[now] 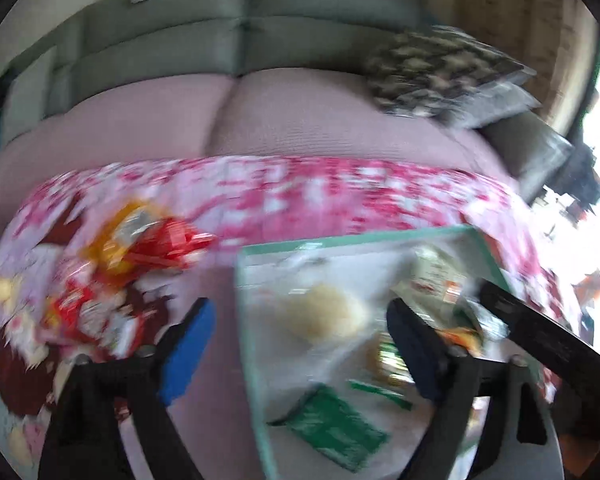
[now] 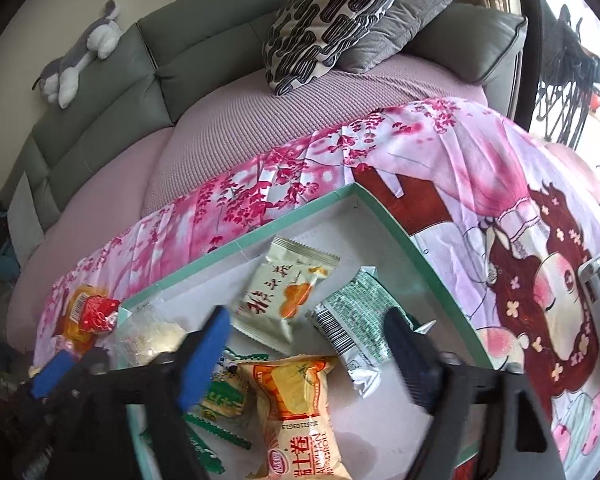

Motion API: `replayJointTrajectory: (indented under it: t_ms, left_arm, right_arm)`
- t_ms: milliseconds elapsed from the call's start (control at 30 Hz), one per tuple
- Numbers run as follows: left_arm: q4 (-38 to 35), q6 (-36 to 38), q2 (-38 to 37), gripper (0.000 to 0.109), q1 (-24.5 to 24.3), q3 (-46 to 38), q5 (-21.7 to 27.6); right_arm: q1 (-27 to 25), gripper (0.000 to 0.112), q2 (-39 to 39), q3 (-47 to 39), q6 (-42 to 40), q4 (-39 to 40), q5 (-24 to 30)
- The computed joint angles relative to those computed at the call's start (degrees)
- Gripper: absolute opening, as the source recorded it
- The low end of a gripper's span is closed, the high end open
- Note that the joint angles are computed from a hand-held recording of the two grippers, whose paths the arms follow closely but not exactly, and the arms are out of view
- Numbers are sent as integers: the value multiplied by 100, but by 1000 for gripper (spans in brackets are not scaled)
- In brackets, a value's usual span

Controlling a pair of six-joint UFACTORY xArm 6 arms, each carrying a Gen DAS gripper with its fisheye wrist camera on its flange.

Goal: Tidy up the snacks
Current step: 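Open both tools to drop the packs into the tray, then move both open tools back over the snack pile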

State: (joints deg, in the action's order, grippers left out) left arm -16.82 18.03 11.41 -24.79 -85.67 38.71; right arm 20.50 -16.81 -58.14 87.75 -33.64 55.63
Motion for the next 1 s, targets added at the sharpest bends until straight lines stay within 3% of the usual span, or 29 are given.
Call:
replayJointTrajectory:
  t_ms: [133, 367, 400, 733, 1000]
  left_arm:
    - [1159, -1195, 168, 95, 191, -34, -290]
    - [1496, -2051, 373, 97, 622, -192, -380]
    - [1581, -2146, 378, 103, 675, -196, -383]
    - [2365, -3296, 524, 103, 1179, -377, -304]
    - [3026, -3860, 454, 103, 1488, -244, -593]
  right_arm:
    - [40, 92, 121, -142, -228, 32, 116]
    - [200, 101, 454, -527, -503, 7, 316]
    - [231, 103, 500, -585, -535, -29, 324]
    - [587, 103, 1165, -1387, -738, -361, 450]
    - [854, 103, 1782, -2059, -1001, -628, -30]
